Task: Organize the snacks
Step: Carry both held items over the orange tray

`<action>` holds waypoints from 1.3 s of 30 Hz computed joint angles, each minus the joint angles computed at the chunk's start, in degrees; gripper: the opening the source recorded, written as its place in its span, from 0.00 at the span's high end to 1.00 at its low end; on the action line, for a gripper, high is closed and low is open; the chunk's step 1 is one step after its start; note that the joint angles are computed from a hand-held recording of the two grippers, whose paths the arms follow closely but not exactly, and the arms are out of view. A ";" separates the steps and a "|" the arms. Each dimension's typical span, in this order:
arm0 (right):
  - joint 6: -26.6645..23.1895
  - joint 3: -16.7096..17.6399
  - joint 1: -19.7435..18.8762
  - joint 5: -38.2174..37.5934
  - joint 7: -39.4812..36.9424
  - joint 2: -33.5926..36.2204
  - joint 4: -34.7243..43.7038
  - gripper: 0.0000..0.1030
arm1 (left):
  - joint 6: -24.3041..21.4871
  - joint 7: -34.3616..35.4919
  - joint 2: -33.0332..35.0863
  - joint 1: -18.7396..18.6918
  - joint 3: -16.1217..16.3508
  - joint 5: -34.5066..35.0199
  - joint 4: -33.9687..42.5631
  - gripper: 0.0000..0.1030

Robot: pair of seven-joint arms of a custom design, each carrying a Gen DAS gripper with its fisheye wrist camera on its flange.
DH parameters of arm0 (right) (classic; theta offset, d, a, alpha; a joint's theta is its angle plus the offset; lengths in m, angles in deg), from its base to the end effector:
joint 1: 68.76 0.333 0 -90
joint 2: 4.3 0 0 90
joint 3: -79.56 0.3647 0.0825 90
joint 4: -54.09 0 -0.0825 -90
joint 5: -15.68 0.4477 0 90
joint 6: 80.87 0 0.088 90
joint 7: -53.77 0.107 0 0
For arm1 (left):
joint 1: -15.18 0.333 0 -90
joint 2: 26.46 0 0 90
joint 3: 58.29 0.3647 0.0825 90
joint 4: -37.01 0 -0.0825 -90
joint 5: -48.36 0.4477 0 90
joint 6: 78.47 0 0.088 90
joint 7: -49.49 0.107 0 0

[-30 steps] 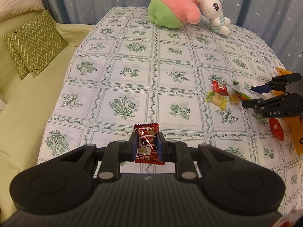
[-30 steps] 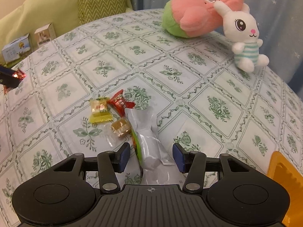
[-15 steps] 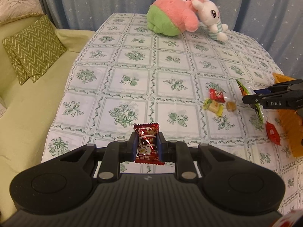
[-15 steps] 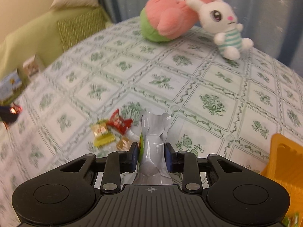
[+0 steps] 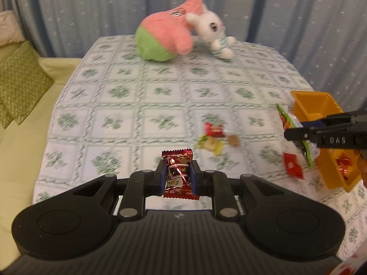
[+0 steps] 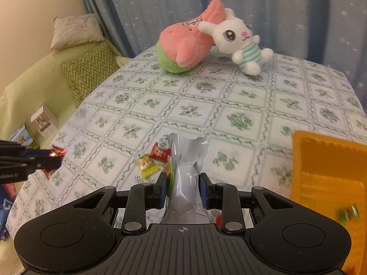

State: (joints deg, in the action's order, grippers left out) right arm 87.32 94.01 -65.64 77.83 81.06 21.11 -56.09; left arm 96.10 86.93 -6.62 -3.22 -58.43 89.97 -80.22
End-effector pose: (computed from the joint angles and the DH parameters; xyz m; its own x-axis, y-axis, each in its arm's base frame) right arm 0.6976 0.1471 0.3011 0.3937 -0.8894 -0.2322 -0.7523 -0.1666 -0.6374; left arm 0.6354 -0.2672 0.3319 -0.1327 -0.9884 0.0734 -0.7784 0.0581 -0.6250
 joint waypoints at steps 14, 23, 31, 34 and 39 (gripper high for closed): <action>1.93 -3.62 0.58 22.61 -12.41 -14.91 -15.81 0.71 | 2.52 16.02 2.88 1.60 -9.98 -10.01 3.60 0.82; 3.70 -11.95 3.39 29.43 -14.87 -22.57 -23.91 0.71 | 1.07 26.38 7.88 -0.53 -15.12 -16.80 10.11 0.82; 3.84 -15.94 1.81 31.92 -17.98 -23.99 -24.72 0.71 | -1.84 28.65 13.19 -6.23 -13.78 -19.20 18.51 0.82; 3.05 -16.58 0.83 32.76 -19.63 -22.78 -23.23 0.71 | -3.52 27.72 15.57 -8.90 -12.10 -19.03 22.61 0.82; 1.47 -17.09 -0.71 33.57 -21.23 -20.02 -19.94 0.71 | -6.61 26.09 19.75 -11.79 -10.01 -18.35 29.69 0.82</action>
